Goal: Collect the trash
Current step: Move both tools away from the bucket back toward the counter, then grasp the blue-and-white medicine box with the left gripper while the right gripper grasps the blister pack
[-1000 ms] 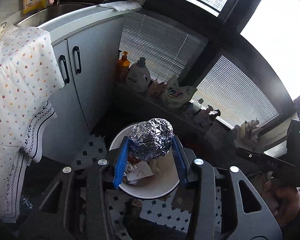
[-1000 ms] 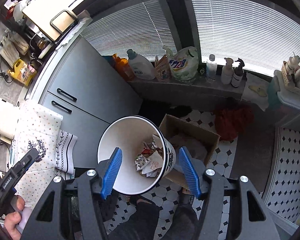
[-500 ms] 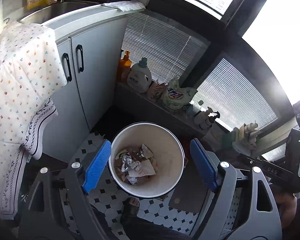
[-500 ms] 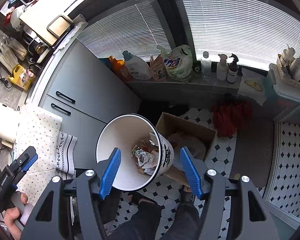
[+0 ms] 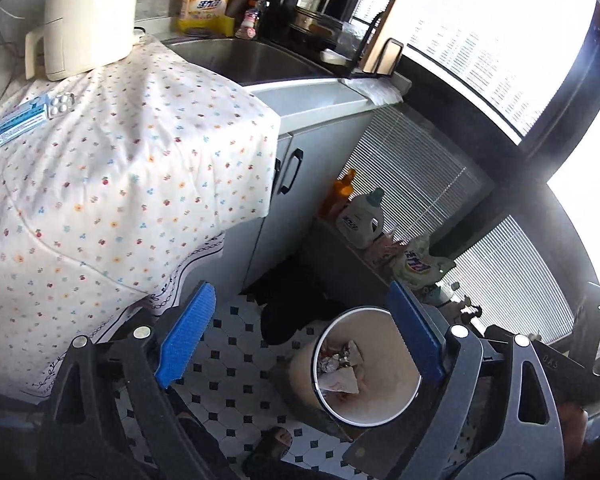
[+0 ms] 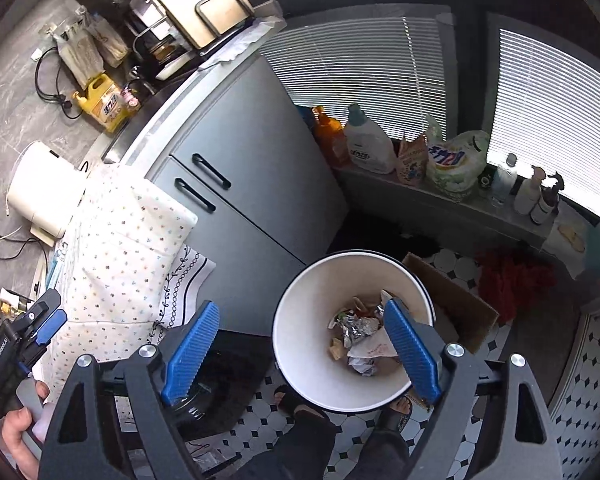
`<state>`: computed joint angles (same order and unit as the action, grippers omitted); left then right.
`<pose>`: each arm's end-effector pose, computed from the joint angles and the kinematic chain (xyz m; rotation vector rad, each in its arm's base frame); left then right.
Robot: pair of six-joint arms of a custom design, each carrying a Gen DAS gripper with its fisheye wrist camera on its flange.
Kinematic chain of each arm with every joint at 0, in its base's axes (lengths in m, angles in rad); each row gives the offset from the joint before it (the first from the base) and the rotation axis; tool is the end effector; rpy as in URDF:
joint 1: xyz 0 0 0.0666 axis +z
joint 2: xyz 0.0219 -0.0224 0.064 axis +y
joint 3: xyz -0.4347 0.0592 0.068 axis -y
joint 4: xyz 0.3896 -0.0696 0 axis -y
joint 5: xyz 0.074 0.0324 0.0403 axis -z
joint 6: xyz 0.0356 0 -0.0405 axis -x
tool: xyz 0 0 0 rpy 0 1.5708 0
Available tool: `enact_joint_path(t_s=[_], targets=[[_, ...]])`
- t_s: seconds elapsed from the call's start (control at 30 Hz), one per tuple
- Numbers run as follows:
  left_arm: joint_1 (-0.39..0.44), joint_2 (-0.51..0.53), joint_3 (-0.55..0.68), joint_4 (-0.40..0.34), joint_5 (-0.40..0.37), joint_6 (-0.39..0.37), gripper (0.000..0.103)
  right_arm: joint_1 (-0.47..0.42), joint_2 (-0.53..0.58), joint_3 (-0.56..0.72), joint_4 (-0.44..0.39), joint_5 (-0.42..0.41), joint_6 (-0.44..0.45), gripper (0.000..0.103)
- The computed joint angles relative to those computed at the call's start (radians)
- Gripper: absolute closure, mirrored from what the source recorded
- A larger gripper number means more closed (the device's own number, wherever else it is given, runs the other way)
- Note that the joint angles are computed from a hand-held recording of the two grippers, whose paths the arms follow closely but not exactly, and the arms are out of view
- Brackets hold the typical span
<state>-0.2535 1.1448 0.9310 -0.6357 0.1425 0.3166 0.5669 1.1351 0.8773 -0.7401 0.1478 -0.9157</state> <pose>0.3441 -0.0948 0.3897 -0.0114 2.4550 -0.4284 0.2863 0.1756 0.3622 0.5064 2.5478 0.3747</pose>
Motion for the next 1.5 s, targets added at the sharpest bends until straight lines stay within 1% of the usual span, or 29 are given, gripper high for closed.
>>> enact_joint_path(t_s=[0.2,0.4,0.7,0.87,1.07,1.23,1.37,1.5], targets=[[0.156,-0.021,0.023,-0.003,0.028,-0.047,0.010,0.048,0.133,0.137,0.034,-0.002,0.046,0.014],[0.315,-0.011,0.057,-0.004,0.070,-0.095,0.010,0.090,0.255,0.284,0.044,-0.006,0.095,0.013],[0.534,0.050,0.109,0.021,0.162,-0.166,0.010,0.158,0.435,0.506,0.030,-0.003,0.142,0.014],[0.631,0.102,0.147,0.041,0.222,-0.207,0.010,0.188,0.535,0.630,0.013,-0.005,0.159,0.014],[0.723,0.189,0.208,0.071,0.278,-0.236,0.010,0.217,0.666,0.805,-0.032,-0.003,0.187,0.014],[0.773,0.277,0.276,0.088,0.318,-0.267,0.010,0.233,0.773,0.959,-0.078,0.008,0.197,0.014],[0.798,0.352,0.349,0.070,0.348,-0.305,0.010,0.245,0.856,1.079,-0.126,0.017,0.188,0.014],[0.807,0.430,0.429,0.038,0.372,-0.349,0.011,0.257,0.913,1.168,-0.165,0.043,0.164,0.014]])
